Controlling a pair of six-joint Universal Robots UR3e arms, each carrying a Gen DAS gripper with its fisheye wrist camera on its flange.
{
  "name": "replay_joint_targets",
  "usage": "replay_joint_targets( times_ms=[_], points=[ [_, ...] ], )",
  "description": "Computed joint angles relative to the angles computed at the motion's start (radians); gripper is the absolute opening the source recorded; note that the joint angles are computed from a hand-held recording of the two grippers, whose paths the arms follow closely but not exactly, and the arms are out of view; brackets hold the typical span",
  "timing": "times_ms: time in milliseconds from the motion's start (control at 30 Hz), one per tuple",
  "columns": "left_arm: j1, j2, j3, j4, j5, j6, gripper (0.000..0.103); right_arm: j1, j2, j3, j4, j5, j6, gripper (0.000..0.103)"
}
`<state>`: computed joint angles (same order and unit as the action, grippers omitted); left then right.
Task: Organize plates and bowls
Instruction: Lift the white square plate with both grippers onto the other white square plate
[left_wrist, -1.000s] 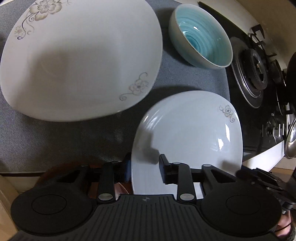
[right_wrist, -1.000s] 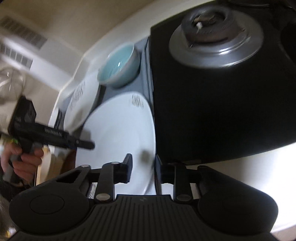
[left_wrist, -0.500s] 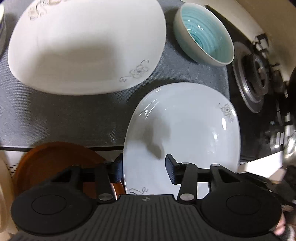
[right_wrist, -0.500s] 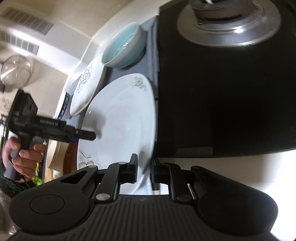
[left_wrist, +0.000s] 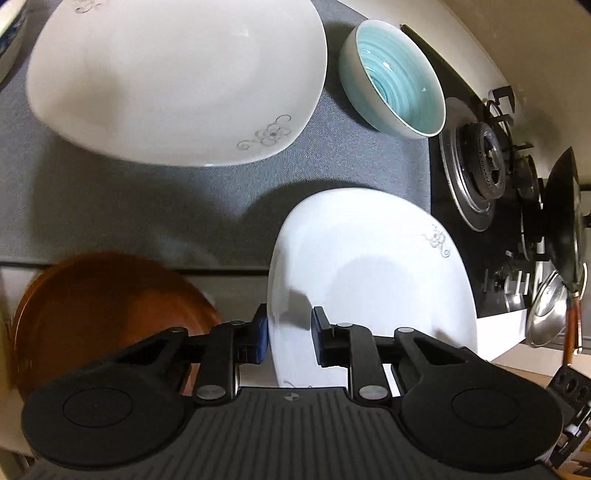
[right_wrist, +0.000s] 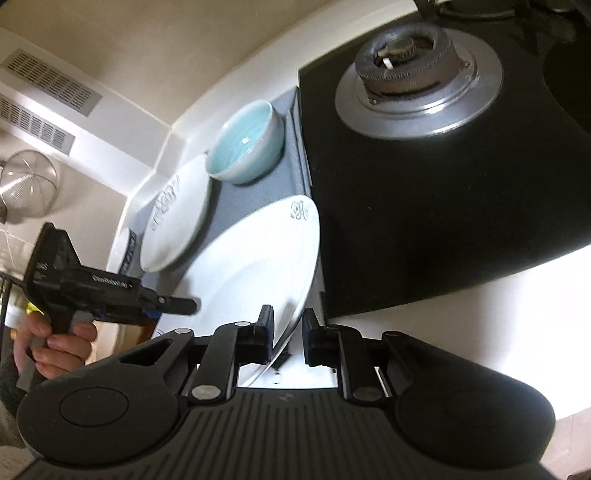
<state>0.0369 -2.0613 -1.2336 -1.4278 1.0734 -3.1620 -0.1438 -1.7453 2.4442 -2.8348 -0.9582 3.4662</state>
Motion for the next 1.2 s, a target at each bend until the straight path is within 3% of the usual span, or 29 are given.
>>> replay_joint_targets(
  times_ms=[167,367,567,967,1200],
  points=[
    [0.057,0.133,-0.128,-0.001,-0.045,0.051,0.024,0.036,-0.056,-0.014,0.000,-0.022,0.057,0.017],
    [0.125,0.214,-0.144,-0.066,-0.079,0.113,0.024,0.116,-0.032,-0.092,-0.010,-0.075,0.124,0.017],
    [0.224,0.236,-0.100,-0.142,-0.076,0.168,0.024,0.209,0.149,-0.234,-0.080,-0.097,0.180,0.017],
    [0.273,0.004,0.213,-0.162,0.050,0.130,0.024,0.395,0.624,-0.692,-0.119,-0.187,0.312,0.018],
    [0.267,-0.080,0.325,-0.147,0.090,0.126,0.024,0.417,0.761,-0.780,-0.212,-0.188,0.447,0.018]
  ],
)
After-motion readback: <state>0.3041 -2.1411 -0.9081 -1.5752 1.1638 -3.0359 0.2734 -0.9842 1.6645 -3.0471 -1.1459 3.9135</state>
